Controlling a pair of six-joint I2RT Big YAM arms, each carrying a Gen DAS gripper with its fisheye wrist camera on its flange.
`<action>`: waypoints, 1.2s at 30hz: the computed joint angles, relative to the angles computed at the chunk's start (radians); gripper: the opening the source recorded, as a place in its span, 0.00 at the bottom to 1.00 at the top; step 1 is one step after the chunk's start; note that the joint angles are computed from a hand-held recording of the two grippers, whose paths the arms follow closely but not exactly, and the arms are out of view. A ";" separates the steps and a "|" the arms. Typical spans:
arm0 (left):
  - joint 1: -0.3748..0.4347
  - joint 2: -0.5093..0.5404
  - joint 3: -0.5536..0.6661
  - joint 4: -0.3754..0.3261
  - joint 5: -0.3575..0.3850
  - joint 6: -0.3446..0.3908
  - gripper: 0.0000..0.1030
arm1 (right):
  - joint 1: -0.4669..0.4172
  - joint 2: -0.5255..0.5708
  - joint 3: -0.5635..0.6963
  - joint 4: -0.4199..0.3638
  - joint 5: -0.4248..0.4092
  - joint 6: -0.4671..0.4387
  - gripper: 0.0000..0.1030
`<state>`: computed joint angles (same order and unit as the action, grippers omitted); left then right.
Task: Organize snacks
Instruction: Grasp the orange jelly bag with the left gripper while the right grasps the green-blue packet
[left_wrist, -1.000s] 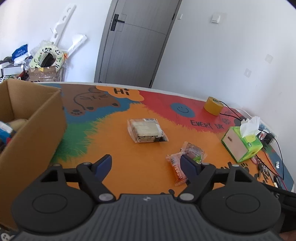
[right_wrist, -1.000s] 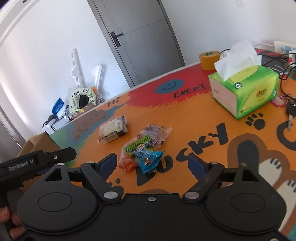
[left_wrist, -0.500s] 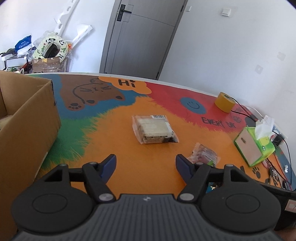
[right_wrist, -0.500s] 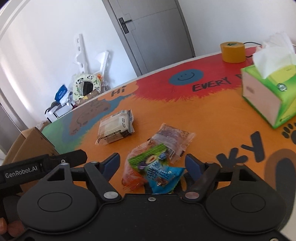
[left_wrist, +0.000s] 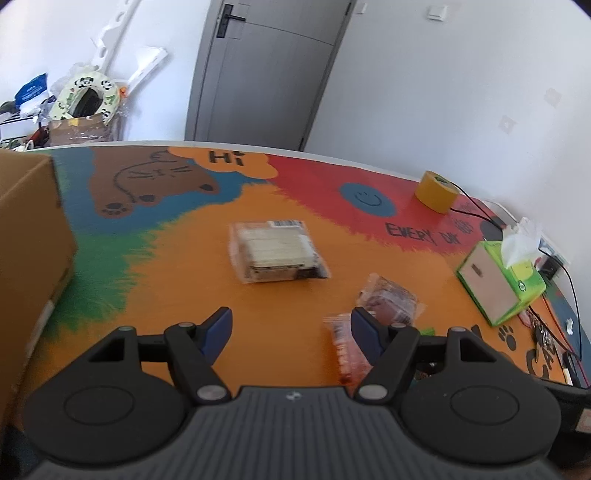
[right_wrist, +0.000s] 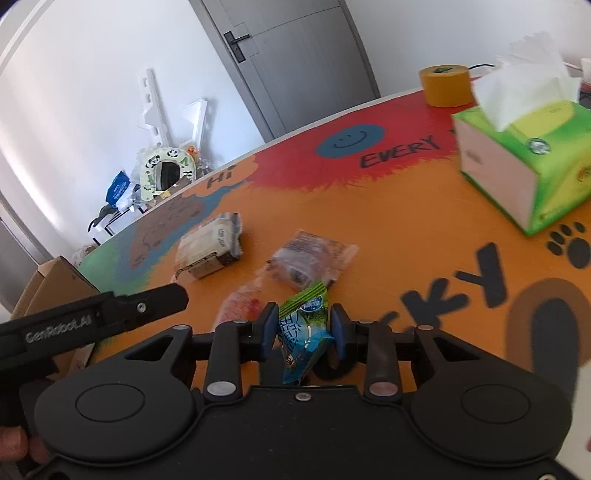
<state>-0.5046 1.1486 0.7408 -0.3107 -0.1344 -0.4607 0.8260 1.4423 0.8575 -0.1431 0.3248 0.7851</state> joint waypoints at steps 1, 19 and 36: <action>-0.006 0.009 0.005 0.002 0.003 -0.006 0.68 | 0.001 -0.012 -0.011 -0.004 0.006 0.005 0.30; -0.100 0.108 0.031 0.030 -0.082 0.051 0.40 | 0.011 -0.071 -0.064 -0.046 0.086 0.011 0.41; -0.064 -0.017 -0.008 -0.006 -0.056 0.070 0.18 | 0.060 -0.075 -0.027 -0.065 0.146 -0.005 0.28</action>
